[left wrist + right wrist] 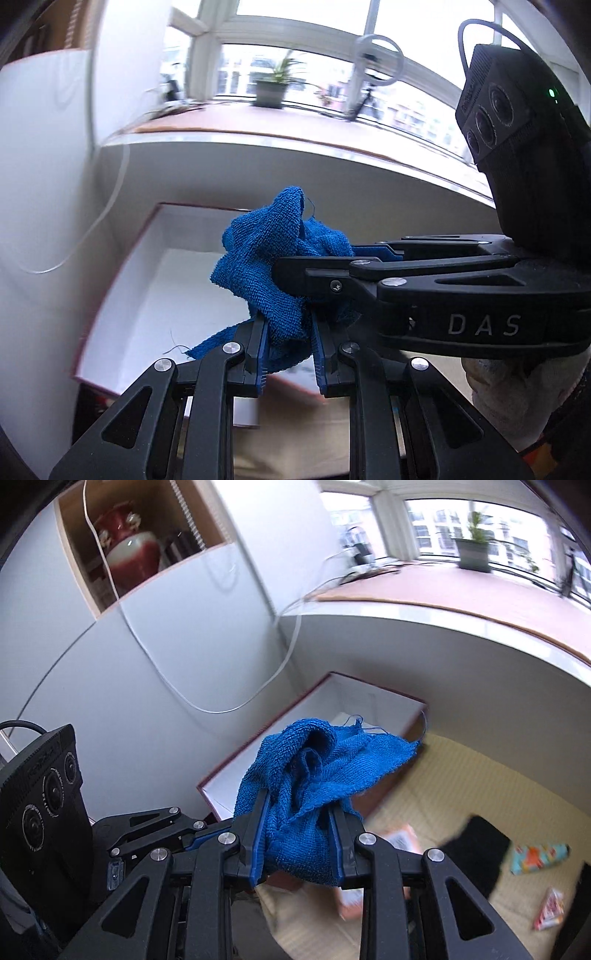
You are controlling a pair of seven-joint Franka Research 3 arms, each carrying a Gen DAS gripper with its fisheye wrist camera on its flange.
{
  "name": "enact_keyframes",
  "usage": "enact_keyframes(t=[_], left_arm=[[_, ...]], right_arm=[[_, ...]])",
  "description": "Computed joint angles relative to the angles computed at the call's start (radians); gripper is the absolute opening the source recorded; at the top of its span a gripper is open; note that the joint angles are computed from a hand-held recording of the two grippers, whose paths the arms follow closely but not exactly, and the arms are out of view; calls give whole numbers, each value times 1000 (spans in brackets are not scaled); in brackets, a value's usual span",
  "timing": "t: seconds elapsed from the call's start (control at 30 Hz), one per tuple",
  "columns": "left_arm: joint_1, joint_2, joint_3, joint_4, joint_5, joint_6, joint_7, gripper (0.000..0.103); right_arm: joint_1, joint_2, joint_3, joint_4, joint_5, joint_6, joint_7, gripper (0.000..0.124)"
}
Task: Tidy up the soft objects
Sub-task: 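Carry the blue towel into the white box and open both grippers, then grasp the teal silicone bowl with the left gripper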
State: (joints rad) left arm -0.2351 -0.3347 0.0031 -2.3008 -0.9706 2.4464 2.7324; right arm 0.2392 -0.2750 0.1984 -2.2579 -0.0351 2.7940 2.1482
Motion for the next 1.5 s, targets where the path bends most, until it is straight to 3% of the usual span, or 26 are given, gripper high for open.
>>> enact_keyframes(t=[0.17, 0.37, 0.4, 0.47, 0.53, 0.6, 0.7, 0.83, 0.97, 1.17, 1.27, 1.33, 1.5], left_arm=[[38, 84, 3, 56, 30, 1, -32, 18], [83, 154, -39, 101, 88, 44, -78, 22], [88, 158, -46, 102, 102, 57, -96, 24], [98, 171, -55, 103, 133, 89, -135, 33], [107, 182, -50, 107, 132, 104, -144, 48], [112, 178, -50, 96, 121, 132, -142, 55], [110, 159, -47, 70, 99, 171, -124, 55], [82, 118, -39, 20, 49, 239, -89, 62], [30, 64, -32, -34, 13, 287, -56, 64], [-71, -80, 13, -157, -21, 270, 2, 69], [-117, -131, 20, -201, 1, 247, -4, 69], [-151, -164, 21, -232, 11, 234, -6, 69], [-207, -192, 27, -266, 50, 183, -47, 69]], right_arm=[[22, 144, -5, 139, -42, -38, -10, 25], [70, 239, -55, 219, -44, -73, -31, 27], [72, 246, -60, 226, -81, -82, -4, 30], [77, 254, -69, 240, -164, -103, 62, 54], [76, 248, -77, 238, -256, -115, 146, 66], [74, 235, -82, 231, -299, -131, 180, 66], [61, 188, -78, 184, -354, -126, 227, 66], [19, 102, -44, 92, -454, -125, 345, 66], [-29, -17, -7, -39, -469, -104, 411, 66], [-106, -272, 74, -246, -424, -138, 465, 66], [-122, -433, 112, -352, -371, -195, 480, 68], [-121, -544, 130, -417, -325, -261, 487, 74], [-94, -781, 165, -537, -231, -440, 486, 75]])
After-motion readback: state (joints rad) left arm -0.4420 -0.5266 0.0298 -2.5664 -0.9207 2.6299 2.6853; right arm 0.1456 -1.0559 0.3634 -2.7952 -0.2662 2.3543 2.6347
